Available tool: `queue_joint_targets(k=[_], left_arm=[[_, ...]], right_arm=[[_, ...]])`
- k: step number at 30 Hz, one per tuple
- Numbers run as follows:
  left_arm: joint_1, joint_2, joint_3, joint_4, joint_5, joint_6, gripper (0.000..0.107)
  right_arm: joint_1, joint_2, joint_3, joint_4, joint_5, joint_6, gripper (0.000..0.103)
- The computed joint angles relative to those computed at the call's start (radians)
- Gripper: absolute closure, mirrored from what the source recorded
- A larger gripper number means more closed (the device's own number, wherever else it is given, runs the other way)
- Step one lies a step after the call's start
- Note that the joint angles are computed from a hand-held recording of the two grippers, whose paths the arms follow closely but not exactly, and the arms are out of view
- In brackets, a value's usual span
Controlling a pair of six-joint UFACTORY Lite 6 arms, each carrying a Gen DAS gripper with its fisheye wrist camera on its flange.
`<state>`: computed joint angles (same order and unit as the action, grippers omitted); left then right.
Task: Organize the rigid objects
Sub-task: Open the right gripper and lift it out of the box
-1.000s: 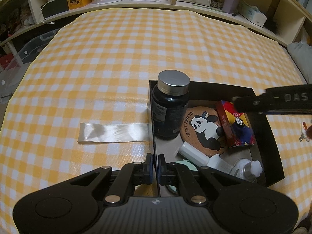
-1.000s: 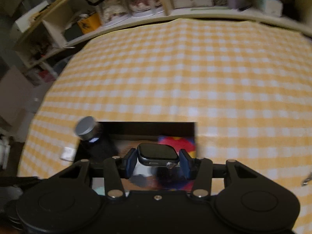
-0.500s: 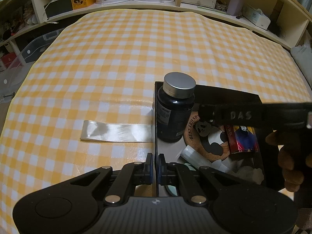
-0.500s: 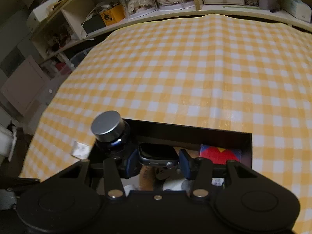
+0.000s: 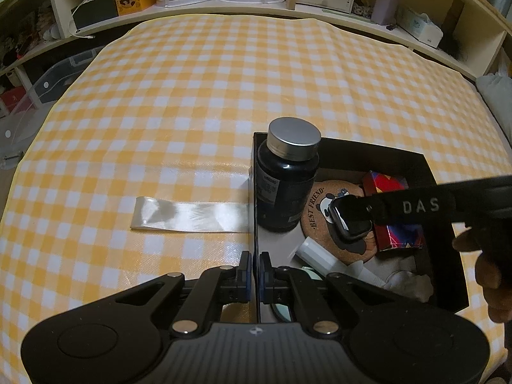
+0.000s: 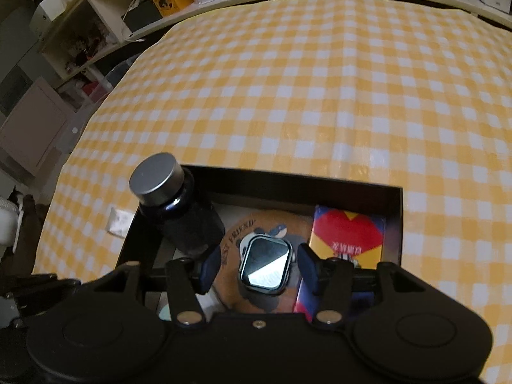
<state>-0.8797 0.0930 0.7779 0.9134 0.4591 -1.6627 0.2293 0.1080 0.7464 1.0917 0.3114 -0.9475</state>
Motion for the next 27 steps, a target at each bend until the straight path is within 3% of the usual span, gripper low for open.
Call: queue_joint_targets(k=[15,27], left_arm=[[0.008,-0.035,-0.026,-0.007,-0.009,-0.008,0.101],[-0.001,-0.046,-0.03,0.003,0.021,-0.057,0.101]], right_arm=[[0.092,-0.143,-0.075,-0.449,-0.014,0.485,0.047],[0.09,-0.273,-0.134,-0.609,0.027,0.65,0.038]])
